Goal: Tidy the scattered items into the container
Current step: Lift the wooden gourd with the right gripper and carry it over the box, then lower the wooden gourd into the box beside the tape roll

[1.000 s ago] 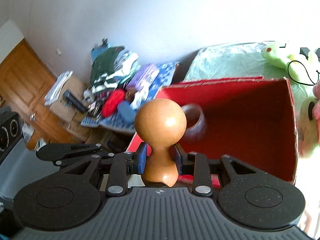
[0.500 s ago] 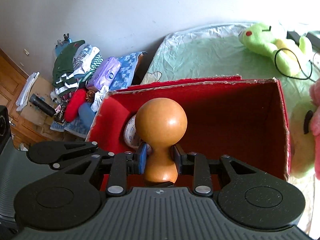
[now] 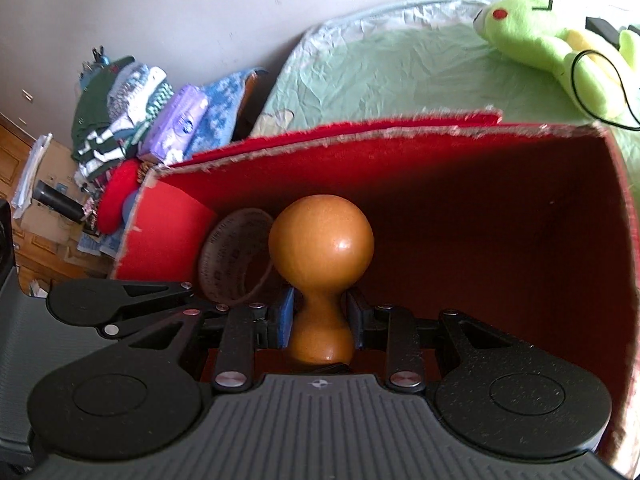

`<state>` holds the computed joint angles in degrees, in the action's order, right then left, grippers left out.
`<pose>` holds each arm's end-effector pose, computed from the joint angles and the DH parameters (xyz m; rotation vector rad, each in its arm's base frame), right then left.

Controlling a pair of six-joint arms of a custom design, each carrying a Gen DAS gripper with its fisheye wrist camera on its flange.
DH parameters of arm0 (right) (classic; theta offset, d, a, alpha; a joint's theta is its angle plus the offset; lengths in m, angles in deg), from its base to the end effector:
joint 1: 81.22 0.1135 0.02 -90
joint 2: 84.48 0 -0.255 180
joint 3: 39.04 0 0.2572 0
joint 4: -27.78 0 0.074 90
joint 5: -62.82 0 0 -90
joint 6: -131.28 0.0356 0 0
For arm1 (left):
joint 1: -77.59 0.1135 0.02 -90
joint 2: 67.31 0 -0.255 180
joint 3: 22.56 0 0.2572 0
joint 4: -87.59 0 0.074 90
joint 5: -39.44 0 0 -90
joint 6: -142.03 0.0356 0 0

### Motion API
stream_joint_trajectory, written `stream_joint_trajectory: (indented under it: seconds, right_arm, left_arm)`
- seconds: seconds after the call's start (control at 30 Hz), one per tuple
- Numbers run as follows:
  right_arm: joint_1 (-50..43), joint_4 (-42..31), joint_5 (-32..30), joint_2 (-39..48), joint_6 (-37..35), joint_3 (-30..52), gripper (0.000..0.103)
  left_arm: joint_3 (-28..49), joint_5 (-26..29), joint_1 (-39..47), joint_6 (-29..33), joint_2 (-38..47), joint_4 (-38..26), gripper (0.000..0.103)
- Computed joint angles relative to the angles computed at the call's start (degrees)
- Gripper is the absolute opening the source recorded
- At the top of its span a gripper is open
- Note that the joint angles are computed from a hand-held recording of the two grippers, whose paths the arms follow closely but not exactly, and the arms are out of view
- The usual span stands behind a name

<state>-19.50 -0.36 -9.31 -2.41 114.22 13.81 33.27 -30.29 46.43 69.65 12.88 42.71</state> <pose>0.1363 0.2304 0.1497 0.3716 2.5646 0.5425 0.2066 -0.1394 0.1583 1.2278 2.4880 -0.5521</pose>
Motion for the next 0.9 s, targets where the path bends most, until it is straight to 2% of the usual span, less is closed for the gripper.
stream_joint_trajectory:
  seconds: [0.33,0.43,0.53,0.9]
  right_arm:
    - [-3.7,-2.0,-7.1,6.2,-2.8,5.3,0.028]
    - [-5.1,-0.9,-10.5,7.5,-4.2,5.8,0.023]
    - [-6.3,1.7,-13.5,7.6,-3.1,4.5,0.021]
    - [-4.7,1.3,-10.6,6.8,-2.2,4.0,0.020]
  left_arm:
    - [1.9,-4.4,-0.5,-3.1,5.0,-0.1,0.043]
    - [2.5,-5.4,0.0,-5.1,6.0,-0.3,0.037]
    - [2.2,-6.5,-0.2,-6.0,5.5,0.1,0.038]
    - [0.9,-8.6,-0.7,-6.0,3.3,0.8,0.039]
